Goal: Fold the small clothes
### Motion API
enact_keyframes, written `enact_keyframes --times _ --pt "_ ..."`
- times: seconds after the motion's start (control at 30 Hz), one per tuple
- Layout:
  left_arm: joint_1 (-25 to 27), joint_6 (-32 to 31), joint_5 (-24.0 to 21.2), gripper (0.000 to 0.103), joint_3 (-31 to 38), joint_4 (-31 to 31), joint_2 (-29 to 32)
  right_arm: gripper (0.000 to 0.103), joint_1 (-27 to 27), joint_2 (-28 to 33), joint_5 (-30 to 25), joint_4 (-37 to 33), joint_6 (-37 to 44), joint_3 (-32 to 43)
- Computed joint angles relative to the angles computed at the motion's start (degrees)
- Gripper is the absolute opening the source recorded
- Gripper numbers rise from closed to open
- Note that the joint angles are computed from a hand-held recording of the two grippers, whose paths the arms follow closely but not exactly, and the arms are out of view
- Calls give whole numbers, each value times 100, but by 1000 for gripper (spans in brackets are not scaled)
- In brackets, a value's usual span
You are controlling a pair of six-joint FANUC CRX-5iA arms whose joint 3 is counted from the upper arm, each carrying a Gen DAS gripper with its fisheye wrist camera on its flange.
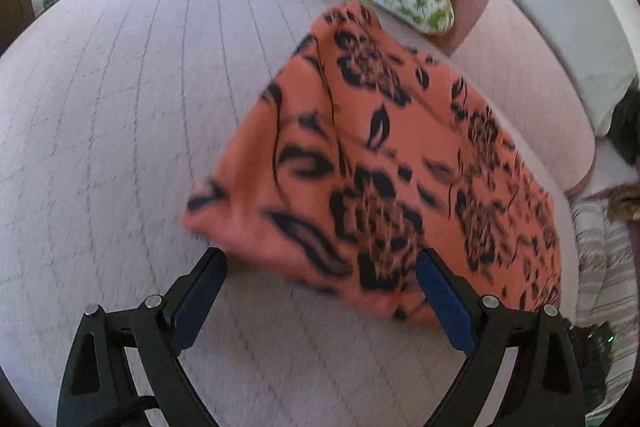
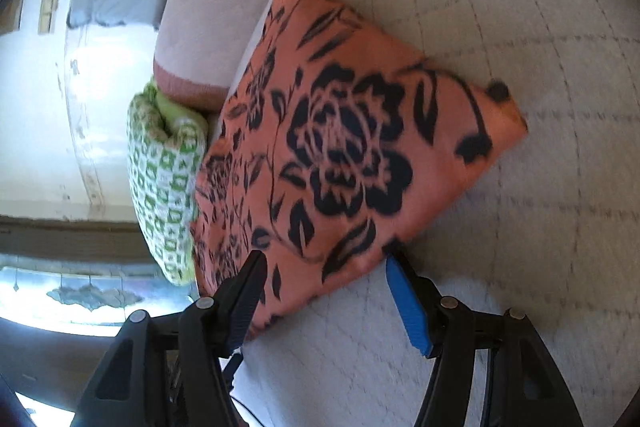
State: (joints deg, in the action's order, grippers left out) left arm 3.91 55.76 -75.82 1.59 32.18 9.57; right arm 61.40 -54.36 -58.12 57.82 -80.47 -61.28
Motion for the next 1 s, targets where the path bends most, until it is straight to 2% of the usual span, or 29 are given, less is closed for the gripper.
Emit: enact_keyframes --times 0.13,0.23,0.3,0.37,0.4,0.47,0.53,0.57,0.6,0.63,0.67,0.73,0.83,1.0 --pt "39 281 249 96 -84 549 181 69 -510 39 288 668 -805 -331" --pt "54 78 462 96 -412 1191 186 72 -935 177 491 1235 -1430 -528" --pt "76 13 524 86 -654 1673 192 72 -1073 364 374 1558 -1733 -564" --pt "88 46 620 63 -766 1754 137 73 -1162 580 205 1833 -1948 -560" --pt "77 38 699 57 -774 1651 96 73 -1286 642 266 1968 -1929 -553" --pt "57 4 839 40 -733 1345 54 66 -1529 777 487 1894 -1412 -402" --pt "86 -19 872 40 -777 1353 48 37 -1486 914 504 1322 -695 -168" --pt "102 10 879 43 -814 1391 29 33 -1519 1013 595 992 -412 -55" --pt "106 3 904 48 -861 1465 23 32 -1543 1016 626 963 -429 -64" --pt "94 -113 929 61 -971 1636 5 32 -1587 1011 666 1024 -516 -94" --pt "71 -284 938 69 -1048 1761 -20 33 -1626 1023 696 1006 -450 -67" --pt "-37 -402 1069 69 -1023 1576 -87 34 -1664 1105 702 1015 -428 -22" --pt "-72 -411 1353 30 -994 1223 -161 33 -1749 1166 798 1024 -238 13" --pt "43 -456 1141 24 -1028 1598 -19 25 -1173 1381 -143 423 978 532"
